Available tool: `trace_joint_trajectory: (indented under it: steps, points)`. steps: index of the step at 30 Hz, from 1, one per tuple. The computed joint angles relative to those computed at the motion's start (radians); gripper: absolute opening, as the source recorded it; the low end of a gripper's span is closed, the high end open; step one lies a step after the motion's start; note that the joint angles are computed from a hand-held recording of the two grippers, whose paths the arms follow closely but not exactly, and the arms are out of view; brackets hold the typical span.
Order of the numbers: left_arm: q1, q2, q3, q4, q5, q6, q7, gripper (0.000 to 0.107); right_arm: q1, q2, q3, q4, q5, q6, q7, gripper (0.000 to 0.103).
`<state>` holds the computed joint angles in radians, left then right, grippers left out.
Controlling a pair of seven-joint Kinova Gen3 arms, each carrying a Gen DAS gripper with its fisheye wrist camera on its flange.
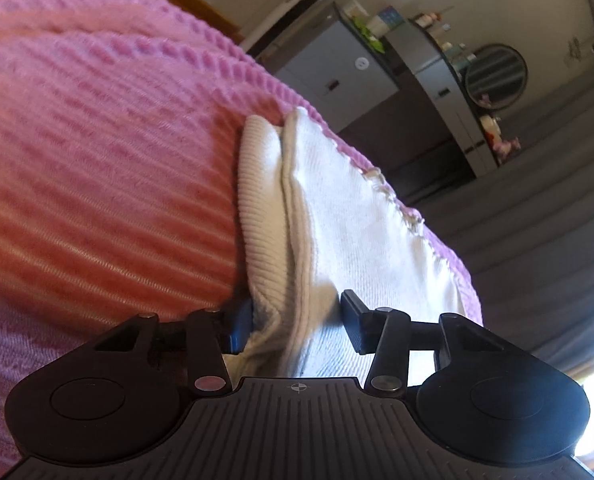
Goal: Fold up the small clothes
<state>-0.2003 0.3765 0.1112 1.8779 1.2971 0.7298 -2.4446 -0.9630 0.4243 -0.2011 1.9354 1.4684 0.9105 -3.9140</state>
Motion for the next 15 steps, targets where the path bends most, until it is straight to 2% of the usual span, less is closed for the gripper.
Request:
trace_joint_trajectory:
  steps: [3,5,6,7,10,15]
  points:
    - [0.018,-0.009,-0.003,-0.017,-0.04,-0.01,0.044,0.055,0.003,-0.031,-0.003,0.011,-0.008,-0.006,-0.021,0.024]
    - [0.039,-0.018,-0.006,-0.044,-0.111,-0.024,0.101,0.041,0.004,-0.054,-0.007,0.034,0.004,0.001,-0.07,0.025]
    - [0.04,-0.02,-0.004,-0.056,-0.134,-0.021,0.125,0.04,0.001,-0.06,-0.011,0.038,-0.001,0.019,-0.079,0.025]
    - [0.036,-0.022,0.001,-0.065,-0.144,-0.016,0.144,0.033,0.001,-0.067,-0.014,0.044,-0.001,0.032,-0.086,0.025]
    - [0.031,-0.045,0.017,-0.075,-0.144,-0.023,0.155,0.026,0.004,-0.085,-0.023,0.069,0.007,0.064,-0.131,0.025]
    - [0.085,-0.098,0.053,-0.117,-0.135,-0.042,0.123,0.024,0.017,-0.118,-0.037,0.11,-0.004,0.119,-0.207,0.025]
